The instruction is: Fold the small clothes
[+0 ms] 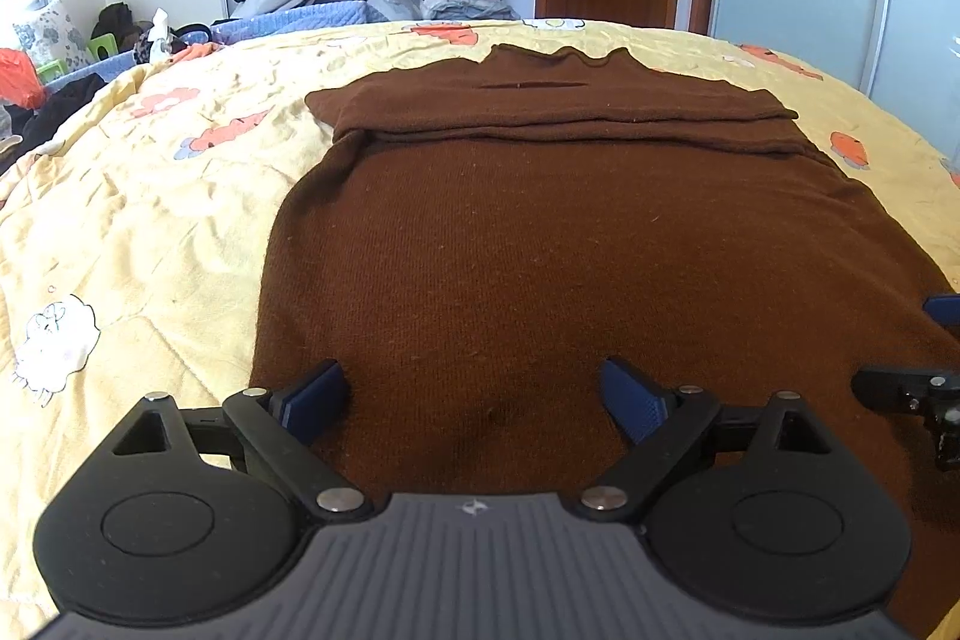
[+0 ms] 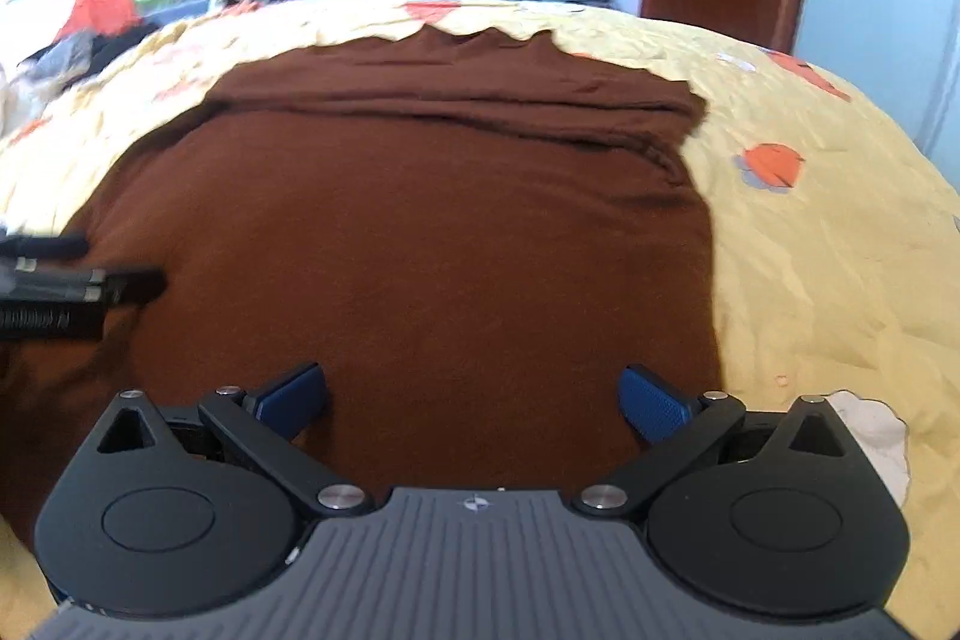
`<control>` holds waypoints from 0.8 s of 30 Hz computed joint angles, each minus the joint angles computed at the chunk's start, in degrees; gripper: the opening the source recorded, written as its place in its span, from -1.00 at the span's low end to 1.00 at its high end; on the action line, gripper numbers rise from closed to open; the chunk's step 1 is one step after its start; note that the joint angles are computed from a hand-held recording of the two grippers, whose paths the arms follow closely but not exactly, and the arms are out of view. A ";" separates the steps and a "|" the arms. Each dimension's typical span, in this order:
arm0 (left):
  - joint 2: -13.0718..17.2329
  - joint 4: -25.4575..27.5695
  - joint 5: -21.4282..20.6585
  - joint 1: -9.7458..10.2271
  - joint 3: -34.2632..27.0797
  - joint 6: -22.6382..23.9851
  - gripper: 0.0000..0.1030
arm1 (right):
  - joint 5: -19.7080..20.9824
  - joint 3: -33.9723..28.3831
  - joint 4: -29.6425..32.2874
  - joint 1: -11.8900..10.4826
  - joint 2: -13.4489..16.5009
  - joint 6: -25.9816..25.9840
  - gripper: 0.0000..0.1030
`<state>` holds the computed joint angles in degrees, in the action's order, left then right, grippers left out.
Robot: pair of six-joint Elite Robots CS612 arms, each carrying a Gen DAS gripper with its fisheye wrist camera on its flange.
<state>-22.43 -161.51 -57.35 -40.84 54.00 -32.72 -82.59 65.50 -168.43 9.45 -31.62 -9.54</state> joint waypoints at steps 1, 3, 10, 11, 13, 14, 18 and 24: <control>-0.07 -0.15 -0.08 0.01 0.17 0.09 0.82 | 0.60 0.91 -2.13 -0.12 0.02 -0.27 1.00; -0.45 0.15 -0.23 -0.04 0.68 0.10 0.82 | 1.88 2.16 -5.53 -0.49 0.10 -0.66 1.00; -2.08 -0.11 1.34 -0.82 3.83 -0.93 0.82 | 1.21 4.62 -6.14 -0.33 -1.33 -1.57 1.00; -2.55 -0.04 1.03 -0.87 4.55 -1.45 0.82 | 2.21 5.00 -7.41 -0.66 -1.19 -1.40 1.00; -3.84 -0.36 -0.14 -0.91 6.57 -2.85 0.82 | 1.33 5.41 -5.59 -0.62 -2.02 -0.75 1.00; -4.51 -0.89 -0.56 -1.00 7.75 -3.49 0.82 | 0.67 5.57 -4.46 -0.53 -2.54 0.27 1.00; -7.21 -1.97 -1.51 -1.48 12.53 -6.19 0.82 | 2.14 8.13 -7.19 -1.02 -4.31 2.05 1.00; -10.70 -10.29 -8.73 -0.10 20.46 -16.55 0.82 | 7.88 12.10 -4.03 -5.02 -7.63 12.97 1.00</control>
